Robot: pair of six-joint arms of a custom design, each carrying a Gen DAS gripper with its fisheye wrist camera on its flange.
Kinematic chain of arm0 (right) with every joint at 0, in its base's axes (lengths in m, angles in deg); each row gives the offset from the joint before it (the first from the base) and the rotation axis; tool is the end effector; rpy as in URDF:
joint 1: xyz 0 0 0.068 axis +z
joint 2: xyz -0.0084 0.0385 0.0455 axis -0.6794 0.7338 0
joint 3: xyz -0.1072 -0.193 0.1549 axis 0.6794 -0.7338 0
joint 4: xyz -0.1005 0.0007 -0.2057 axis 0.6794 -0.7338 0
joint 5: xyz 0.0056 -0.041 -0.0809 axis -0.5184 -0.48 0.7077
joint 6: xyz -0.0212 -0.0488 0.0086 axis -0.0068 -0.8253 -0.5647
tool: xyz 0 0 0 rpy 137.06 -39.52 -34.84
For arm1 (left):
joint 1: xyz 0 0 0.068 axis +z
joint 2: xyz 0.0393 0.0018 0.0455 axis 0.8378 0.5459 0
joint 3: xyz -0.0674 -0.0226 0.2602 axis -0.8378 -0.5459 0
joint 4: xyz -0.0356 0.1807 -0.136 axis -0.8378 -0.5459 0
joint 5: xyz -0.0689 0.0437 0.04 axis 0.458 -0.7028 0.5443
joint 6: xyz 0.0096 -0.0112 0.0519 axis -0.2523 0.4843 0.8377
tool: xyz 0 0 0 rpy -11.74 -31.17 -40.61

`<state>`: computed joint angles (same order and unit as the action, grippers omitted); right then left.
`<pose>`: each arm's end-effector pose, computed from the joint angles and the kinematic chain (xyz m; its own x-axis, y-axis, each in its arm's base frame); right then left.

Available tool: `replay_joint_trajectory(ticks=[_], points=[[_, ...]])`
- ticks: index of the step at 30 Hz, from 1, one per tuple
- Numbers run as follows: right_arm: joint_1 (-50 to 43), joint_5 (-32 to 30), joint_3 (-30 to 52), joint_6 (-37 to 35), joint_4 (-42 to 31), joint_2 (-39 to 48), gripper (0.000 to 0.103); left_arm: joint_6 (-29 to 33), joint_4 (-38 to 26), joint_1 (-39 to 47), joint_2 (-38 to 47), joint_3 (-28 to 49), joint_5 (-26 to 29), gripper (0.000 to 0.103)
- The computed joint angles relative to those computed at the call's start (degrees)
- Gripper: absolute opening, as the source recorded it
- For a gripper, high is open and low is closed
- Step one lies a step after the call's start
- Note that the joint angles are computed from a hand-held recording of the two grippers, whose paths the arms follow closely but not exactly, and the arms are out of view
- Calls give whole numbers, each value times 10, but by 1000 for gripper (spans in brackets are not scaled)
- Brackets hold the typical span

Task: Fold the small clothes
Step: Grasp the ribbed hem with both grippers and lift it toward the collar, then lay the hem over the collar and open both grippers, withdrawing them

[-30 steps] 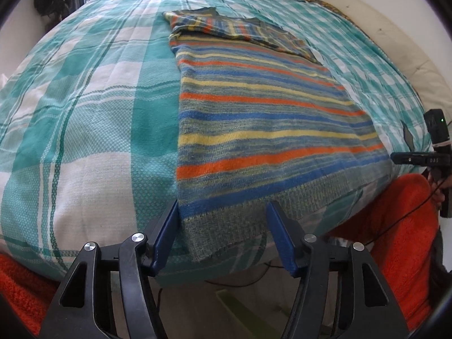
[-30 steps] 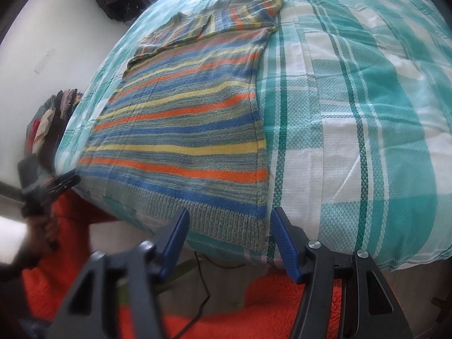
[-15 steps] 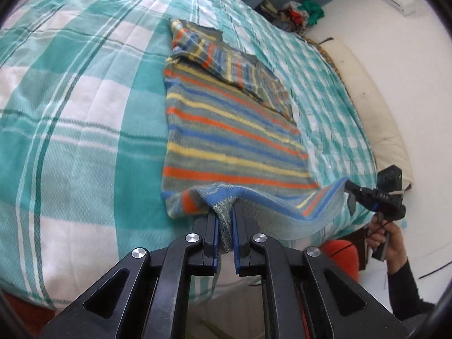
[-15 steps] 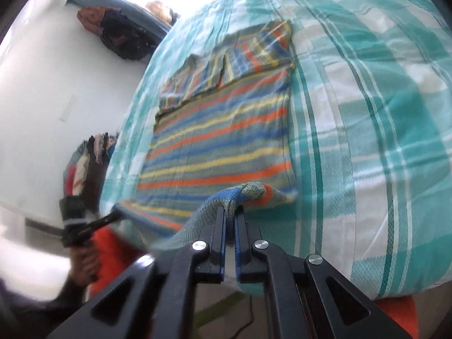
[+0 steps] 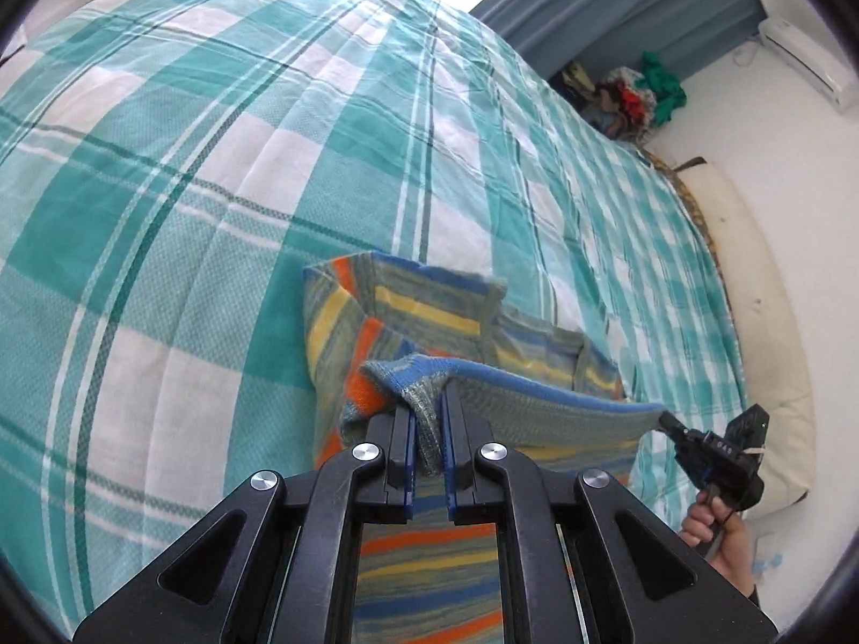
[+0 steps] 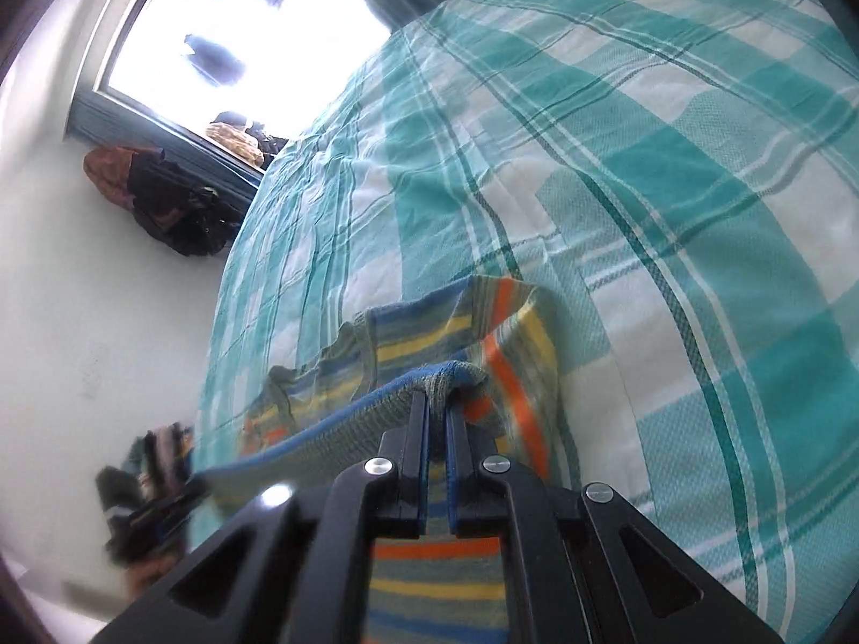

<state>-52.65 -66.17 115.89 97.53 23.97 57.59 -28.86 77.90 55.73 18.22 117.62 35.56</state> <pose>0.2378 -0.0237 0.1196 -0.7633 0.5350 -0.3622 0.2302 0.7491 0.6212 0.2984 -0.0252 0.1301 -0.9086 -0.1987 -0.3673 0.0560 0.8137 -0.5786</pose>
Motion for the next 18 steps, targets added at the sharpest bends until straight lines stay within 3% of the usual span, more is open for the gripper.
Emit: replay_joint_trajectory(ticks=[2, 4, 5, 6, 8, 10, 13, 14, 15, 17, 18], points=[[2, -1, 45, 6, 44, 84, 5, -12, 7, -14, 62, 52, -34, 10], [-2, -14, 67, 24, 116, 158, 8, -26, 6, -18, 107, 92, -72, 22], [0, 10, 71, 37, 144, 178, 12, -34, 8, -12, 118, 102, -75, 33], [-2, 27, 71, 48, 167, 188, 22, -43, 16, -2, 117, 101, -74, 44], [-13, 37, 59, 58, 200, 183, 23, -42, 46, 20, 76, 63, -68, 50], [-12, 35, 54, 8, 161, 139, 23, 0, 61, 28, 23, 18, -51, 51], [43, 14, 103, -135, -13, 89, 23, 103, 20, -11, -4, 0, -3, 55], [74, 13, 122, -168, -52, 97, 23, 118, 11, -38, 9, 4, 0, 61], [103, 14, 141, -186, -77, 111, 23, 128, 15, -65, 27, 8, -8, 66], [156, 54, 168, -187, -72, 155, 25, 134, 36, -114, 68, 18, -90, 67], [175, 101, 182, -182, -68, 182, 25, 118, 42, -121, 85, 22, -134, 54]])
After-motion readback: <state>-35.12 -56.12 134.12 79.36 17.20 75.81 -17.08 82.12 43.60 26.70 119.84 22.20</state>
